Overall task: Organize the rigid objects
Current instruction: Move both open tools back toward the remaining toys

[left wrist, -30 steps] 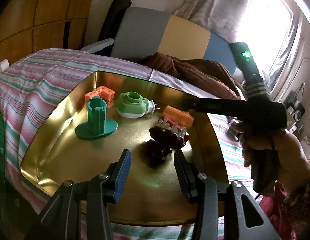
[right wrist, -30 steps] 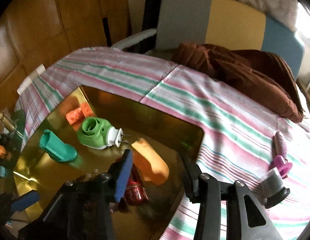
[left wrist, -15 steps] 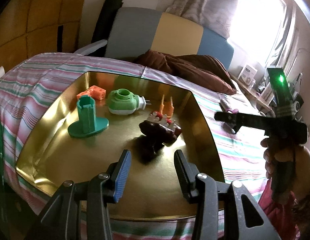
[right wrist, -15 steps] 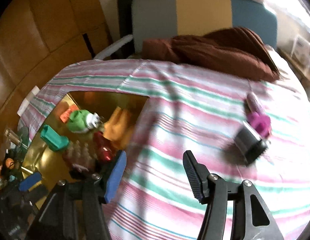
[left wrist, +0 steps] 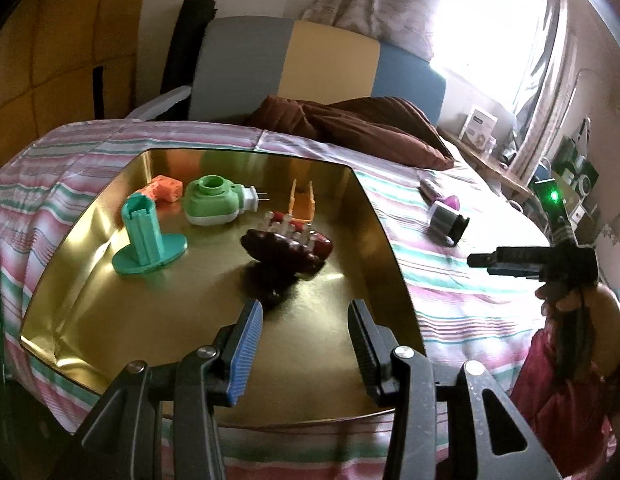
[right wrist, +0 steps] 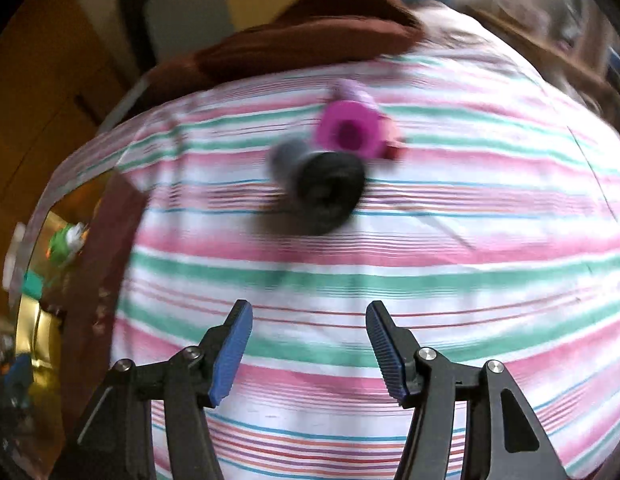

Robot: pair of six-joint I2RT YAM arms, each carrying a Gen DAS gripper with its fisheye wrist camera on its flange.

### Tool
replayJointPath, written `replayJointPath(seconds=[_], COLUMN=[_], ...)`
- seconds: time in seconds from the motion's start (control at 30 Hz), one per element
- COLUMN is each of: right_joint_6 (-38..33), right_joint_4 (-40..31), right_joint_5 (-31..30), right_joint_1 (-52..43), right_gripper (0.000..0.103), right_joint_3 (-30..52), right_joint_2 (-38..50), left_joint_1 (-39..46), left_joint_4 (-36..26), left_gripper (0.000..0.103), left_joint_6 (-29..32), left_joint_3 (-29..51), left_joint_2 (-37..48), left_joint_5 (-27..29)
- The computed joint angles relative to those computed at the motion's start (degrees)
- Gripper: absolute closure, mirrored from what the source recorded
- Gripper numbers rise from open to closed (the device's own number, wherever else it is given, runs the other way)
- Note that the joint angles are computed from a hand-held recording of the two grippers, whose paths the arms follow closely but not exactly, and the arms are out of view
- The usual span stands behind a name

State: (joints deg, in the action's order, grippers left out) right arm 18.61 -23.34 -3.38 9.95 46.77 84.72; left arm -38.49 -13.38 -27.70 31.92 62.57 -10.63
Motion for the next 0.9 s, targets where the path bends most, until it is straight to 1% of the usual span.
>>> replayJointPath(seconds=[0.07, 0.17, 0.3, 0.43, 0.53, 0.57, 0.63, 0.73, 0.83, 0.9], right_joint_6=[-1.55, -4.37, -8.40, -12.26, -13.61, -13.53, -11.87, -10.88, -11.16, -10.98], right_joint_4=[-0.66, -1.89, -2.03, 1.20, 5.46, 6.46, 3.48, 3.34, 2.45, 1.34], right_joint_5=[-1.40, -1.68, -2.15, -0.60, -0.25, -0.40, -1.28, -4.28, -2.81, -1.91], right_joint_1=[-3.69, -7.70, -12.06, -15.02, -16.67, -17.05, -17.71, -18.70, -18.28, -18.30], right_gripper=[0.043, 0.043, 0.039, 0.039, 0.039, 0.039, 0.039, 0.039, 0.037, 0.037], right_joint_3=[0.51, 2.70, 6.58, 8.43, 5.65, 4.57, 6.31, 6.53, 6.94, 6.97], right_joint_2=[0.28, 1.72, 5.54, 9.05, 8.50, 8.27, 9.98, 8.98, 7.75, 7.21], left_joint_1=[-0.84, -2.07, -4.43, -7.84, -9.71, -10.26, -11.35, -12.79, -13.64, -13.72], left_joint_4=[-0.43, -1.19, -2.28, -3.35, -4.09, -4.15, -4.11, -3.24, -3.95, -4.87], left_gripper=[0.058, 0.058, 0.058, 0.058, 0.058, 0.058, 0.058, 0.058, 0.058, 0.058], left_joint_6=[-0.15, -0.64, -0.87, -0.17, -0.10, -0.20, -0.38, -0.81, -1.30, -0.39], left_joint_3=[0.63, 2.13, 4.63, 8.52, 12.19, 13.78, 16.89, 23.42, 31.35, 38.04], left_joint_2=[0.09, 0.81, 2.39, 5.74, 9.29, 10.86, 13.98, 20.65, 27.80, 33.53], left_joint_5=[-0.52, -0.80, -1.31, -2.09, -0.89, -0.29, 0.37, 2.32, 2.96, 3.55])
